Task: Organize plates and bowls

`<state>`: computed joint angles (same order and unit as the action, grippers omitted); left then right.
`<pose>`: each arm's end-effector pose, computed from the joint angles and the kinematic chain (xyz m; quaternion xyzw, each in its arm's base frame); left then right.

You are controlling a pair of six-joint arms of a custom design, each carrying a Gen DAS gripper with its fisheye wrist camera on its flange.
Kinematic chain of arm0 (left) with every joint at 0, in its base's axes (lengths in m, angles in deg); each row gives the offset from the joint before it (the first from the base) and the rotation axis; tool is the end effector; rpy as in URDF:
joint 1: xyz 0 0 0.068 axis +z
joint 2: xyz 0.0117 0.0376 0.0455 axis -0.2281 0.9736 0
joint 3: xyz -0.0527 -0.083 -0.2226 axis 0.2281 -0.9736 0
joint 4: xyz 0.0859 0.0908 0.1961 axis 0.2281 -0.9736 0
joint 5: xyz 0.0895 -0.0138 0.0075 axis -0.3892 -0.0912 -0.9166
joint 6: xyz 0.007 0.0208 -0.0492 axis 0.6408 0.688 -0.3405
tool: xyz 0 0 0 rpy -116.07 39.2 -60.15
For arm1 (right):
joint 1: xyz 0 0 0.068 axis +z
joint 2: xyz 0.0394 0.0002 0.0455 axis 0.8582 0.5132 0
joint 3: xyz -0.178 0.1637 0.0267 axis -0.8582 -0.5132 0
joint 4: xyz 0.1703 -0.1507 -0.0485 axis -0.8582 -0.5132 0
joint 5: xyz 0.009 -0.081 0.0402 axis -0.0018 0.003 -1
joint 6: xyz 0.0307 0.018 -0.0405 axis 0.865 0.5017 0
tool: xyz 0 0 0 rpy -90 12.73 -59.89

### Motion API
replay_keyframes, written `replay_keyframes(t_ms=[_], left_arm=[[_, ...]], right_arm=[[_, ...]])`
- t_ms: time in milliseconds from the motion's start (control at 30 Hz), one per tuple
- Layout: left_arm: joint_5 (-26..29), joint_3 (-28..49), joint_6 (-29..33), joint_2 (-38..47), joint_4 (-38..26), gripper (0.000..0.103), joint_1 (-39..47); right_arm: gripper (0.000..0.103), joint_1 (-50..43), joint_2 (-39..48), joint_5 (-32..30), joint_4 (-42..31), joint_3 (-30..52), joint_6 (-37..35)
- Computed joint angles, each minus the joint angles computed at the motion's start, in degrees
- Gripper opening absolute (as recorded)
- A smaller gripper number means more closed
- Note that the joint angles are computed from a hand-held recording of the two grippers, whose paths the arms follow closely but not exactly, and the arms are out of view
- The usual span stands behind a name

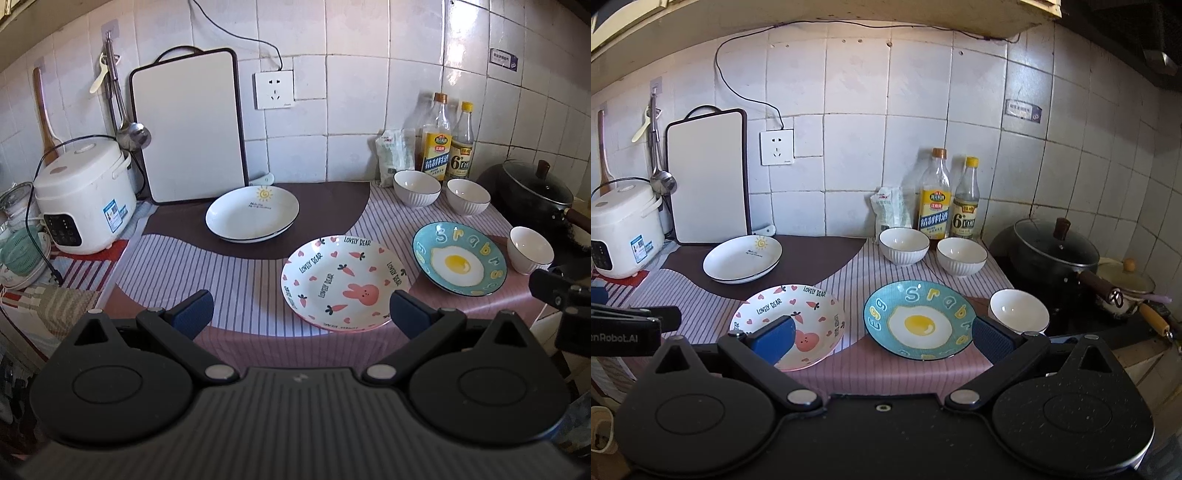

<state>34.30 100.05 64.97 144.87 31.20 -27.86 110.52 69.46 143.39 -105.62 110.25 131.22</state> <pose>0.2403 -0.0645 0.3353 0.1583 0.8814 -0.0612 0.4409 0.1469 0.1380 0.3588 0.1162 0.8671 -0.1172 0.4699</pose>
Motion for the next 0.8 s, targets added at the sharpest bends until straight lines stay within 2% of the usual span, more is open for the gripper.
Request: replay_keyframes(t_ms=[333, 433, 500, 600, 633, 733, 800], left_arm=[[-0.58, 0.38, -0.44, 0.66, -0.88, 0.103, -0.24], [-0.89, 1.36, -0.11, 1.66, -1.15, 0.103, -0.09], [-0.35, 2.22, -0.5, 2.55, -1.06, 0.103, 0.53], [2.91, 3.48, -0.75, 4.9, 0.13, 0.103, 2.49], [3.86, 4.03, -1.01, 5.94, 0.54, 0.103, 3.13], [6.74, 7.37, -0.89, 10.19, 0.88, 0.103, 4.71], [10.88, 10.81, -1.32, 13.8, -0.23, 0.103, 6.51]], right_arm=[[0.103, -0.37, -0.02, -0.36, 0.81, -1.0, -0.91], [0.103, -1.11, -0.81, -1.33, 3.27, -2.34, -2.46], [0.103, -2.05, -3.02, -2.25, 8.52, -5.69, -5.04], [0.103, -3.13, -11.16, -2.14, 26.24, -17.78, -14.09], [0.103, -3.96, -11.9, -2.58, 29.36, -19.6, -15.71], [0.103, -9.93, -10.06, -9.18, 32.27, -20.78, -20.95], [0.103, -14.02, -9.95, -15.42, 36.14, -22.67, -25.64]])
